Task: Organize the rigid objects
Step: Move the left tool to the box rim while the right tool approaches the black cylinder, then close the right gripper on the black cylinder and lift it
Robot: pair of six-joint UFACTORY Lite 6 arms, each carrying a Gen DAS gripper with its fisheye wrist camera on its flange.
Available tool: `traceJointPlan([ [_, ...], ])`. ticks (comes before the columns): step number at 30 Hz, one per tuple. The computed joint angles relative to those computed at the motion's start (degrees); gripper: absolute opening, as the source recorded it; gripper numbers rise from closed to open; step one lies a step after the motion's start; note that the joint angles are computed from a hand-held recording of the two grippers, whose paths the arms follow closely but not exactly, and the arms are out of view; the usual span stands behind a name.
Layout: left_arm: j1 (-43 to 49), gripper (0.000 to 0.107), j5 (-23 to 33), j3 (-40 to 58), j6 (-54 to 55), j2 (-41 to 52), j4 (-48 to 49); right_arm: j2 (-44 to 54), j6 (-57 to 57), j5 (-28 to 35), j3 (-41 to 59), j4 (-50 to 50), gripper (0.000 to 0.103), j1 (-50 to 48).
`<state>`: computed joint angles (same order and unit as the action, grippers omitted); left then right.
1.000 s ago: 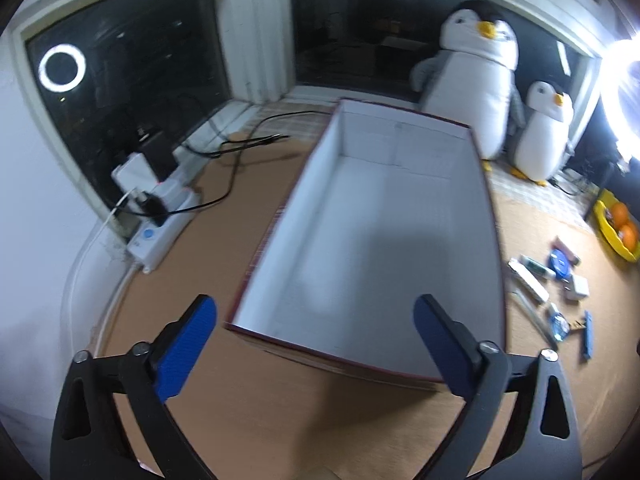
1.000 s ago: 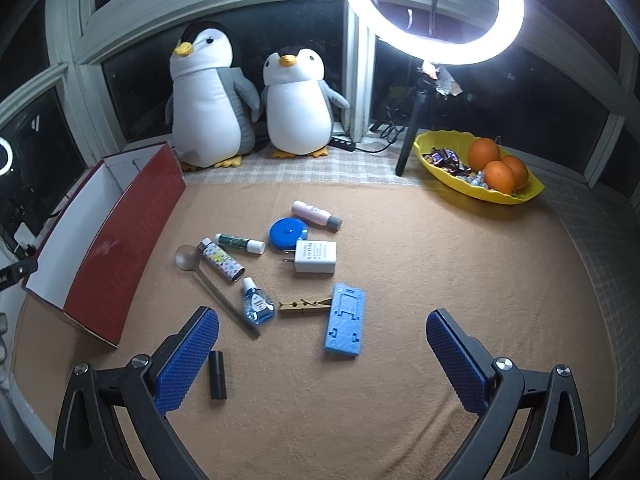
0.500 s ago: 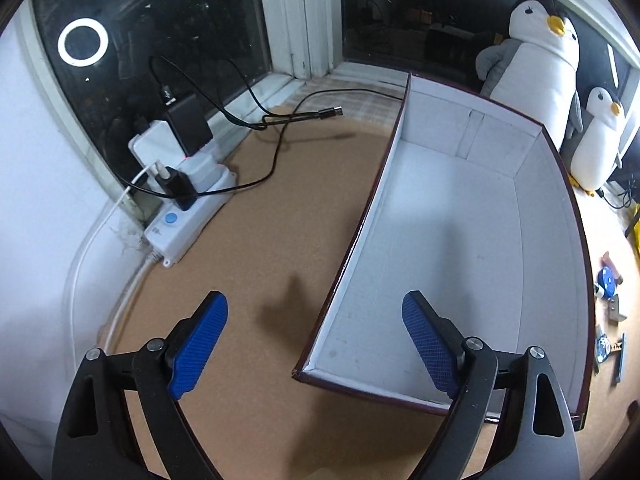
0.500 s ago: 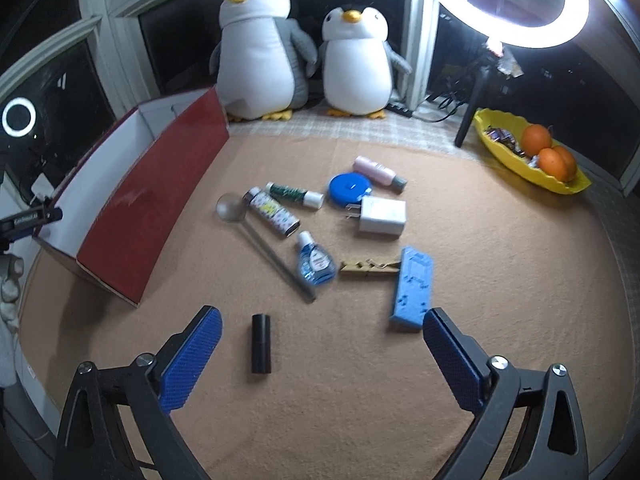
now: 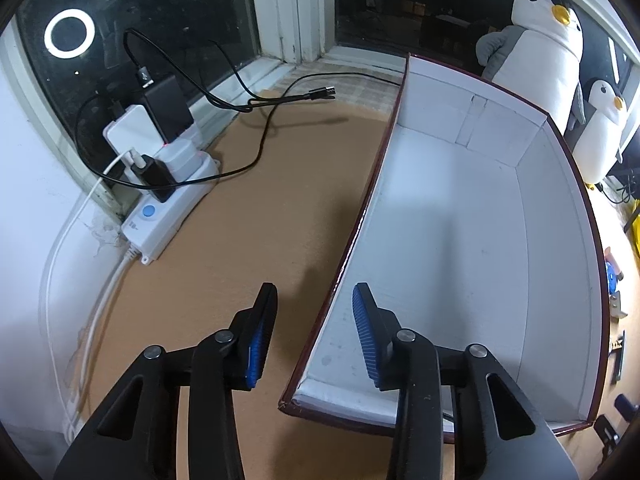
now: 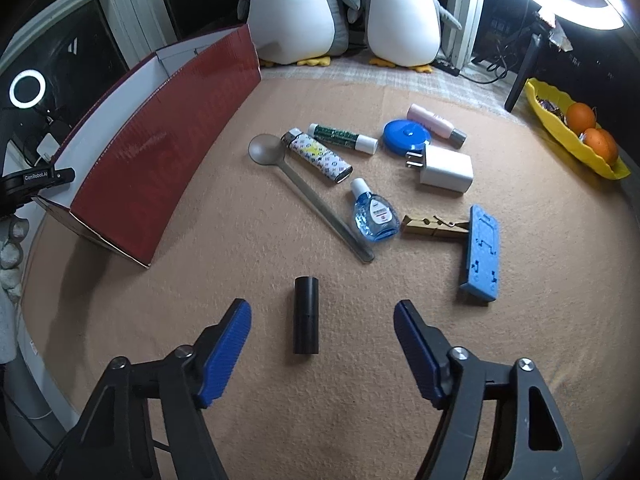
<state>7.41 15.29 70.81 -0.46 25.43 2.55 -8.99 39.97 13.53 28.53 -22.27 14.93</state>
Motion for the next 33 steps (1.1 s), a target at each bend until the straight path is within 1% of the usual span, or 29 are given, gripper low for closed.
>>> traceJointPlan([
  [2, 0.03, 0.037, -0.10, 0.13, 0.72, 0.35, -0.61, 2.05, -2.63, -0.74, 0.69, 2.63, 0.059, -0.28],
  [3, 0.09, 0.037, -0.11, 0.20, 1.29, 0.53, -1.16, 3.14, -3.82, -1.06, 1.05, 3.77, 0.057, -0.30],
  [7, 0.48, 0.037, -0.28, 0.34, 3.98, 1.02, -3.94, 8.54, -4.38, -2.28, 3.20, 3.83, 0.045, -0.22],
  [10, 0.59, 0.037, -0.25, 0.39, 4.65, 1.04, -4.52, 11.78, -10.70, -3.02, 4.75, 9.59, 0.035, -0.91],
  [12, 0.52, 0.037, -0.27, 0.42, 4.73, 1.07, -4.70, 13.88, -11.68, -3.10, 6.03, 10.27, 0.031, -0.73],
  [14, 0.53, 0.037, -0.20, 0.67, 5.35, 1.30, -5.39, 15.43, -15.48, -2.97, 7.05, 13.51, 0.022, -0.92],
  [15, 0.56, 0.037, -0.13, 0.83, 5.89, 1.46, -6.04, 16.13, -15.49, -2.84, 7.47, 13.43, 0.021, -0.80],
  [16, 0.57, 0.037, -0.11, 1.05, 6.30, 1.71, -6.51, 16.49, -13.15, -2.80, 7.76, 10.95, 0.019, -0.46],
  [17, 0.57, 0.037, -0.19, 1.20, 6.55, 1.94, -6.77, 16.62, -11.08, -2.72, 7.93, 8.67, 0.016, -0.18],
  [19, 0.56, 0.037, -0.03, 1.46, 7.04, 2.18, -7.36, 17.09, -11.55, -2.61, 8.37, 8.64, 0.015, -0.36],
  [23, 0.61, 0.037, -0.21, 1.52, 8.74, 2.42, -8.76, 16.23, -19.49, -2.06, 9.05, 16.21, 0.015, -2.08],
  [25, 0.67, 0.037, -0.01, 2.00, 9.48, 2.89, -9.51, 14.93, -26.76, -0.68, 10.38, 23.48, 0.015, -2.66],
  [26, 0.69, 0.037, 0.03, 2.14, 9.92, 3.06, -9.96, 14.55, -28.88, 0.10, 11.44, 25.50, 0.015, -2.73],
  [30, 1.09, 0.037, 0.29, 2.53, 13.28, 3.62, -13.44, 13.58, -25.39, 3.77, 18.86, 21.25, 0.015, 0.59],
  [33, 1.25, 0.037, 0.37, 2.60, 14.98, 3.83, -15.19, 15.07, -27.56, 5.96, 26.05, 23.23, 0.015, 3.19],
])
